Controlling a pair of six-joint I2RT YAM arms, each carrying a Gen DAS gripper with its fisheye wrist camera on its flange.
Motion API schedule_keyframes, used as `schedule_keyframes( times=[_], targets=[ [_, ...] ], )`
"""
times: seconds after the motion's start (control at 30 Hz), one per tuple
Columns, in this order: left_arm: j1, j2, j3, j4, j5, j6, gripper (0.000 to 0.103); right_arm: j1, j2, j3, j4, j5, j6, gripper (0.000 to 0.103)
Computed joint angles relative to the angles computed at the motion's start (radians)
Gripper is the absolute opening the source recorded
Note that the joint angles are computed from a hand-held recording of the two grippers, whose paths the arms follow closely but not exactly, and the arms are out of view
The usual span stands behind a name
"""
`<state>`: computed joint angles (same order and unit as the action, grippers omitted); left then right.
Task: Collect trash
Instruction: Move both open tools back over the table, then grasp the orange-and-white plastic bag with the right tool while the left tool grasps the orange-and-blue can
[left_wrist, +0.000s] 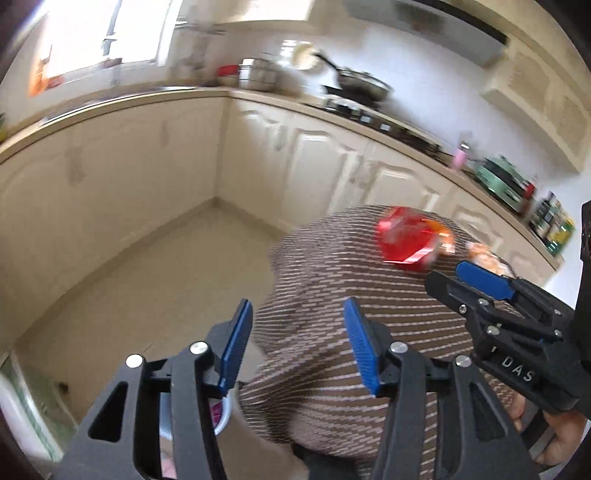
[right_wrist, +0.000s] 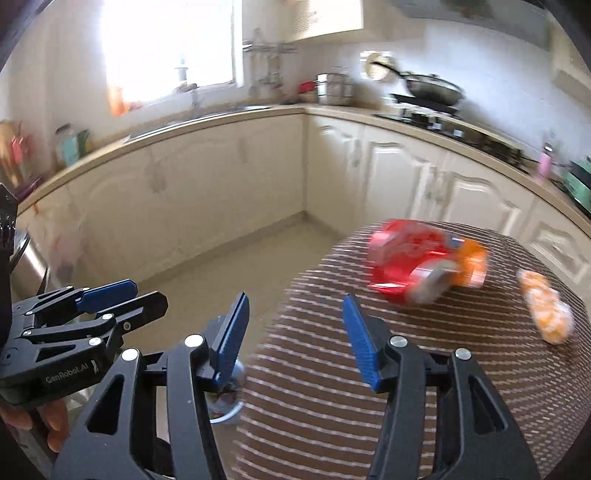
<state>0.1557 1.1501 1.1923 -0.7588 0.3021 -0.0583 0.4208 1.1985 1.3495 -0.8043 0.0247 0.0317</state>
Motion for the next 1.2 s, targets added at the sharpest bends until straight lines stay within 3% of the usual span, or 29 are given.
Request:
schedule_keyframes(
  times=[0.17, 0.33, 0.47, 0.57, 0.9, 0.93, 1.0, 1.1, 1.2],
  targets=[
    [-0.327, 0.084, 0.067, 0.059, -0.17, -0.105, 0.055, -0.336, -0.066, -0.03, -0.031, -0.155, -0.109, 0.053],
    [-0.542, 0.243, 0.189, 0.076, -0.29, -0.14, 0.055, -0.675, -0.023, -0.014, -0.04, -0.309, -0.224, 0.057],
    [-0.63, 0.374, 0.313, 0.074, -0.332, -0.14, 0.055, -0.839, 0.075, 0.034, -0.015, -0.365, -0.275, 0.074],
    [-0.652, 0.468, 0.406, 0.062, -0.341, -0.139, 0.055, -0.881, 0.14, 0.067, 0.005, -0.365, -0.293, 0.084],
    [-0.659, 0.7, 0.683, -0.006, -0.352, -0.11, 0.055, -0.851, 0.441, 0.257, -0.019, -0.315, -0.387, 0.085],
    [-0.662, 0.721, 0.708, -0.013, -0.354, -0.108, 0.055, -0.855, 0.451, 0.26, -0.014, -0.324, -0.387, 0.079],
    [-0.665, 0.772, 0.769, -0.03, -0.367, -0.101, 0.055, -0.858, 0.483, 0.287, -0.043, -0.361, -0.397, 0.048],
    [-0.676, 0.858, 0.884, -0.075, -0.398, -0.092, 0.055, -0.86, 0.482, 0.28, -0.044, -0.378, -0.415, 0.039],
    [-0.693, 0.954, 1.022, -0.13, -0.432, -0.071, 0.055, -0.871, 0.444, 0.248, -0.002, -0.389, -0.396, 0.038]
  ],
)
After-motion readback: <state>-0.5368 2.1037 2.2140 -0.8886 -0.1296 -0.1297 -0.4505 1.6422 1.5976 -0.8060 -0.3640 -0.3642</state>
